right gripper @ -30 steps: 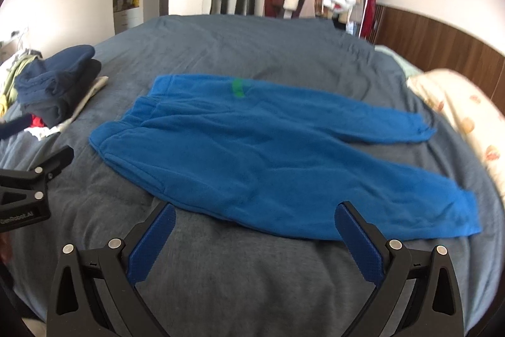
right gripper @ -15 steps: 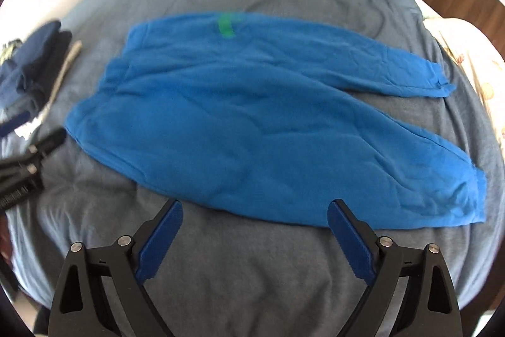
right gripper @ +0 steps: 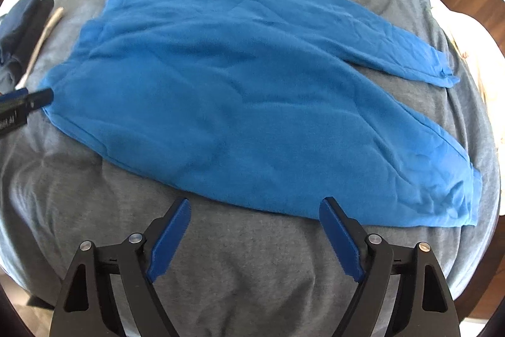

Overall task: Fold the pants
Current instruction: 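Move both grippers down toward the waistband of the blue sweatpants, then close the right gripper on the waistband while the left gripper grasps the waistband beside it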

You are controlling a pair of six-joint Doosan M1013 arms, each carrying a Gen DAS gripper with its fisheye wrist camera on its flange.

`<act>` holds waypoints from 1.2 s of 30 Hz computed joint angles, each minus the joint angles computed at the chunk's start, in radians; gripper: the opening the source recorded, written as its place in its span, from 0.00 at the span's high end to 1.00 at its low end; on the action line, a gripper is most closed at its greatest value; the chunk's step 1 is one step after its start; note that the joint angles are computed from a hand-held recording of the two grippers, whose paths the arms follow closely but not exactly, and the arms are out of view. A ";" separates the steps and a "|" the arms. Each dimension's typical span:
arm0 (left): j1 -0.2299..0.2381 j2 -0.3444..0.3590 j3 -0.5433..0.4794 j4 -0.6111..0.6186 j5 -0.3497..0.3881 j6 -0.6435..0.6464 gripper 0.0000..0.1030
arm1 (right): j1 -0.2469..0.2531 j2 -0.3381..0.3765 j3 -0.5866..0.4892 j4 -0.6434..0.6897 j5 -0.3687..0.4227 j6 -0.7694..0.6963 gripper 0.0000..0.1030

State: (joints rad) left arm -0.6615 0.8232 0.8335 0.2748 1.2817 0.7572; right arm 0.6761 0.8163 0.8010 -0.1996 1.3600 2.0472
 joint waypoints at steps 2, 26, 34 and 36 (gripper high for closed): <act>0.004 0.009 -0.010 -0.019 0.012 0.006 0.39 | 0.002 0.006 -0.004 0.001 0.015 -0.017 0.23; 0.016 0.057 -0.113 -0.069 0.133 0.037 0.53 | 0.005 0.013 -0.010 -0.085 0.004 -0.116 0.82; 0.022 0.083 -0.220 -0.082 0.207 0.017 0.54 | -0.014 0.001 -0.061 -0.063 0.000 -0.129 0.89; 0.026 0.090 -0.246 -0.079 0.216 0.024 0.54 | -0.022 0.004 -0.084 -0.061 -0.001 -0.129 0.89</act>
State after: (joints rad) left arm -0.6353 0.9128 0.5875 0.1955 1.4973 0.7809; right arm 0.6542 0.8202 0.7166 -0.2609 1.3587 1.9177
